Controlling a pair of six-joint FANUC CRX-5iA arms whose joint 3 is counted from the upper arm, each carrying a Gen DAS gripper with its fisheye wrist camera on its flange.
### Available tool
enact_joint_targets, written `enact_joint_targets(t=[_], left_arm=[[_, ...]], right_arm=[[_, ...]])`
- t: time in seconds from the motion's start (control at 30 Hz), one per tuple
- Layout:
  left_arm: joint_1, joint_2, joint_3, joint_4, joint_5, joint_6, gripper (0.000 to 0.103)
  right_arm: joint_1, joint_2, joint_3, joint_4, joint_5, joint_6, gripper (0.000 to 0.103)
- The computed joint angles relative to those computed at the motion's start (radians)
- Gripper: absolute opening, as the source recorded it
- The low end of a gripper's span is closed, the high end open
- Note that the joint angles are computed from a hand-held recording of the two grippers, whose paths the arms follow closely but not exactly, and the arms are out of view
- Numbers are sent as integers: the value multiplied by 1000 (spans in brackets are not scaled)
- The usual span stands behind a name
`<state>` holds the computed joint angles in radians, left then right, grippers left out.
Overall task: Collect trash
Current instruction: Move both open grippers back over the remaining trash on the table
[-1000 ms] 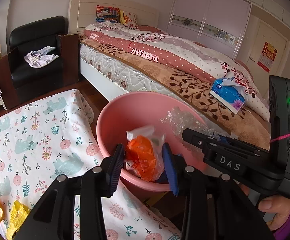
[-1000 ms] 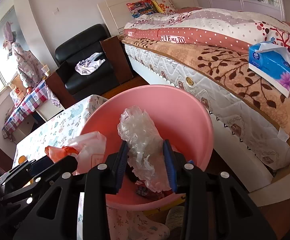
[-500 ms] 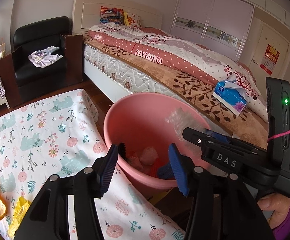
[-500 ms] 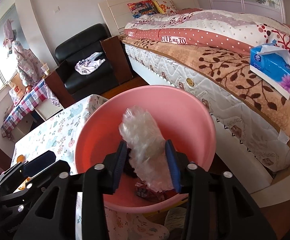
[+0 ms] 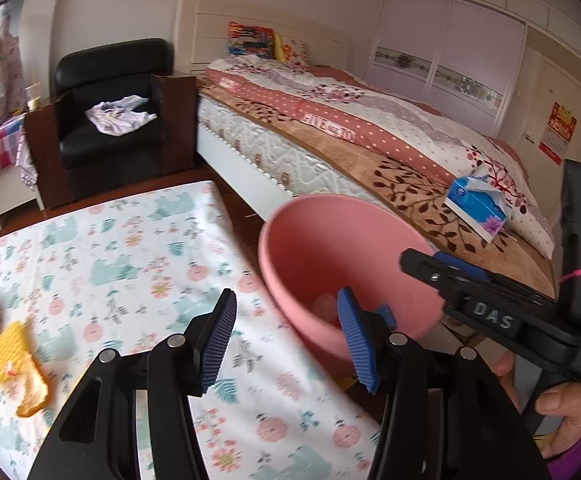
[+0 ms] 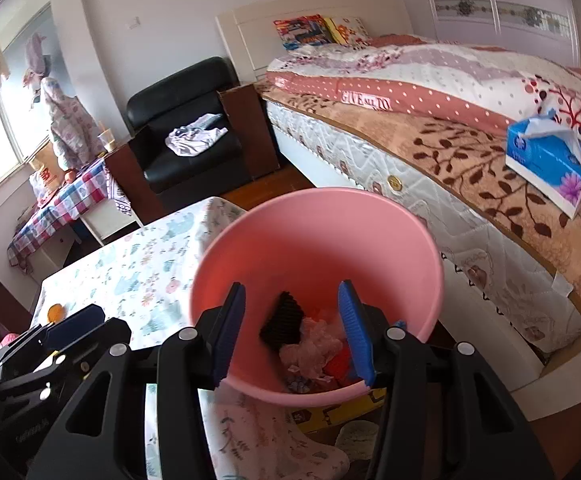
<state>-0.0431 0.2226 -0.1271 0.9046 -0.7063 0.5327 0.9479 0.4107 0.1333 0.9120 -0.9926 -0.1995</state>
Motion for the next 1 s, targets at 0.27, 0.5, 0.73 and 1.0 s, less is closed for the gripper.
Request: enact_joint_targets(t=[0.27, 0.5, 0.73, 1.0], left_arm=[[78, -56, -54, -21, 24, 24, 52], [170, -102, -107, -28, 43, 20, 52], [274, -128, -146, -39, 66, 11, 52], [366, -103, -132, -109, 34, 94, 48]], right_arm=[[40, 37, 48, 34, 24, 9, 49], [61, 87, 119, 2, 79, 47, 49], [85, 166, 243, -72, 90, 176, 49], [95, 266, 411, -185, 85, 342, 49]])
